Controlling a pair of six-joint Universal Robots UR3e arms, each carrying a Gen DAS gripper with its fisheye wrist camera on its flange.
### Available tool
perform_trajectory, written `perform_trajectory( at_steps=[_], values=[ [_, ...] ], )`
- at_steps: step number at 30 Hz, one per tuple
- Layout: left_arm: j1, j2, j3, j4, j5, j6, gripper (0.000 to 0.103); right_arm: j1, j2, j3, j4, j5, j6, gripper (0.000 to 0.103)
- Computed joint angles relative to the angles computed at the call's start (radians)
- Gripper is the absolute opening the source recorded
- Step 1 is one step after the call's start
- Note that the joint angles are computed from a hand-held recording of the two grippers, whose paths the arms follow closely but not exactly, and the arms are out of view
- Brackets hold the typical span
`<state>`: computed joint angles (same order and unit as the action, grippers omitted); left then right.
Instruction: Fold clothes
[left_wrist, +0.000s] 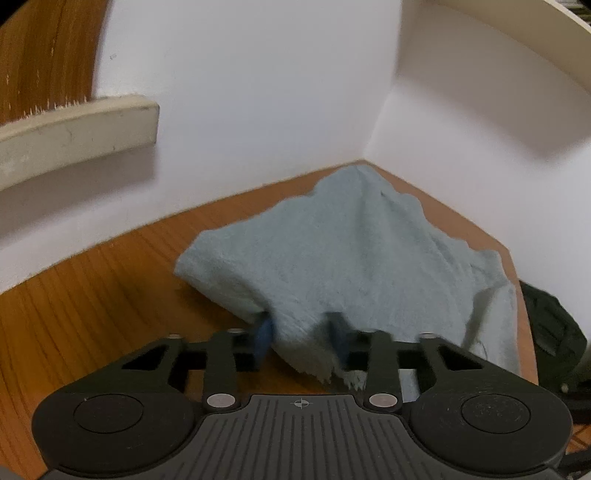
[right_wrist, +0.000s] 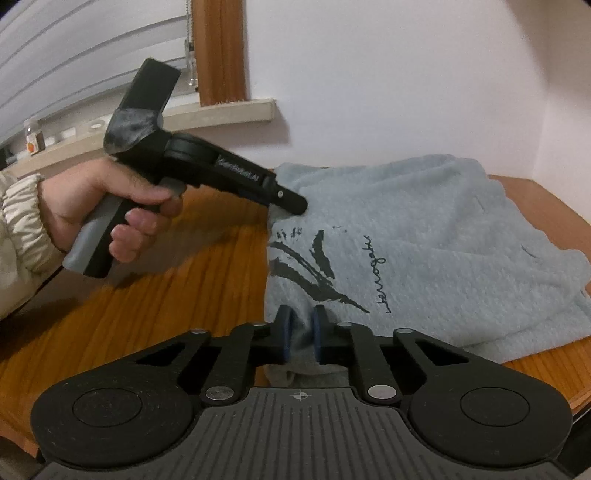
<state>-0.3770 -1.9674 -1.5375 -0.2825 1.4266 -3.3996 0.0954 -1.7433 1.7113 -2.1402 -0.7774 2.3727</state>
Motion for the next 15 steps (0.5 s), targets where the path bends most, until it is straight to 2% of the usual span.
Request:
perform_trajectory(
  at_steps=[2,4,7,10,12,15],
  values=[
    [-0.002,-0.012,0.01,0.019,0.009,-0.021,0.017,-0.004,-0.013,0.01,0.001,0.004,-0.015,0.006],
    [-0.002,-0.008,0.009,0.035,0.012,-0.034,0.015,-0.011,-0.026,-0.001,0.041,0.01,-0.047,0.005],
    [0.014,0.023,-0.011,0.049,-0.015,-0.026,0.014,-0.062,-0.057,-0.069,0.225,0.034,-0.155,0.001],
    [0.039,0.059,-0.03,0.043,-0.051,-0.025,0.014,-0.117,-0.09,-0.131,0.419,0.043,-0.285,0.001],
    [0.042,0.072,-0.035,0.028,-0.048,-0.017,0.014,-0.128,-0.101,-0.125,0.443,0.029,-0.315,0.001],
    [0.041,0.078,-0.048,0.028,-0.049,-0.018,0.014,-0.137,-0.1,-0.098,0.416,0.041,-0.294,0.001]
  ],
)
